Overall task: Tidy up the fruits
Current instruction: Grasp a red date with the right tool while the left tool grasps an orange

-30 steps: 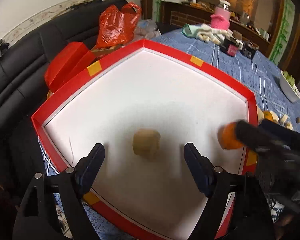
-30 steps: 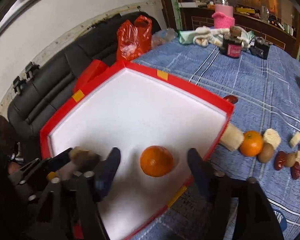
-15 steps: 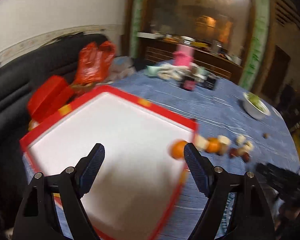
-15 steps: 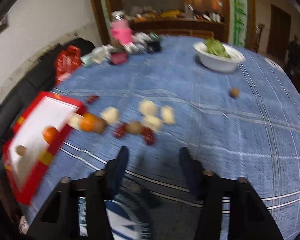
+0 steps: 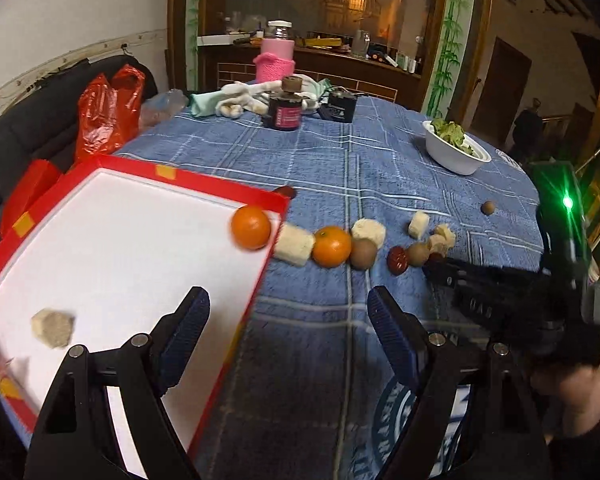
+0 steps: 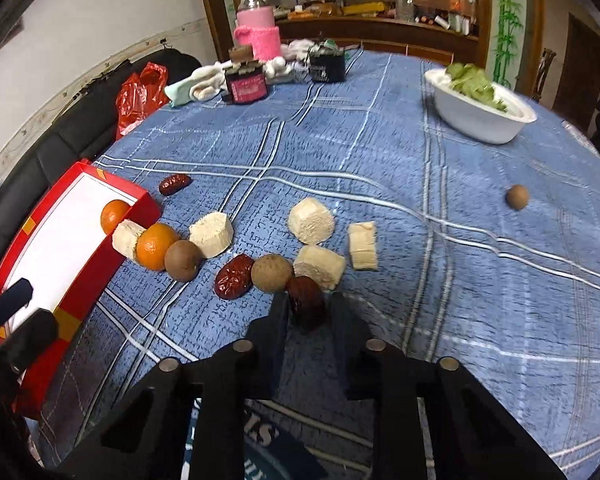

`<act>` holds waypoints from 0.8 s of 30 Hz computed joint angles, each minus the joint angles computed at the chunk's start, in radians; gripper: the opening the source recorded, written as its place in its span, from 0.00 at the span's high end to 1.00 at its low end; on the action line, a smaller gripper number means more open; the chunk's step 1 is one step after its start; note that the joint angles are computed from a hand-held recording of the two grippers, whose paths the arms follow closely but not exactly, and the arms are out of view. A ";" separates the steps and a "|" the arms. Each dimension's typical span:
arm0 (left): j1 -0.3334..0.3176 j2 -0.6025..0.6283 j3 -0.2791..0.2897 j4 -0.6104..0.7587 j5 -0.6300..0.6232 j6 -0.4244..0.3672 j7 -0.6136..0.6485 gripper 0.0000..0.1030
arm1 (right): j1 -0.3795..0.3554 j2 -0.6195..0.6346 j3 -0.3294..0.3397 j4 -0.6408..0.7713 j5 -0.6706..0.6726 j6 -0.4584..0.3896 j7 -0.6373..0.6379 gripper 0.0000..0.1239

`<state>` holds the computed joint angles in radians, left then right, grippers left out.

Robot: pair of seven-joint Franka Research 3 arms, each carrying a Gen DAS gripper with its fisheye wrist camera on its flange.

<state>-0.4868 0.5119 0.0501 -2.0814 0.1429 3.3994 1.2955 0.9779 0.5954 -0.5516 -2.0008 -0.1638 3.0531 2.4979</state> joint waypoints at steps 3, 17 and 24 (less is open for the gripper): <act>-0.023 0.029 0.011 0.054 0.001 -0.027 0.006 0.21 | -0.004 -0.007 0.003 -0.028 0.018 0.052 -0.001 0.86; 0.204 0.178 -0.271 0.407 0.237 -0.480 0.349 0.42 | -0.075 -0.051 0.095 -0.108 0.199 0.220 -0.151 0.86; 0.176 0.230 -0.253 0.488 0.274 -0.537 0.402 0.42 | -0.075 -0.055 0.111 -0.115 0.288 0.234 -0.221 0.86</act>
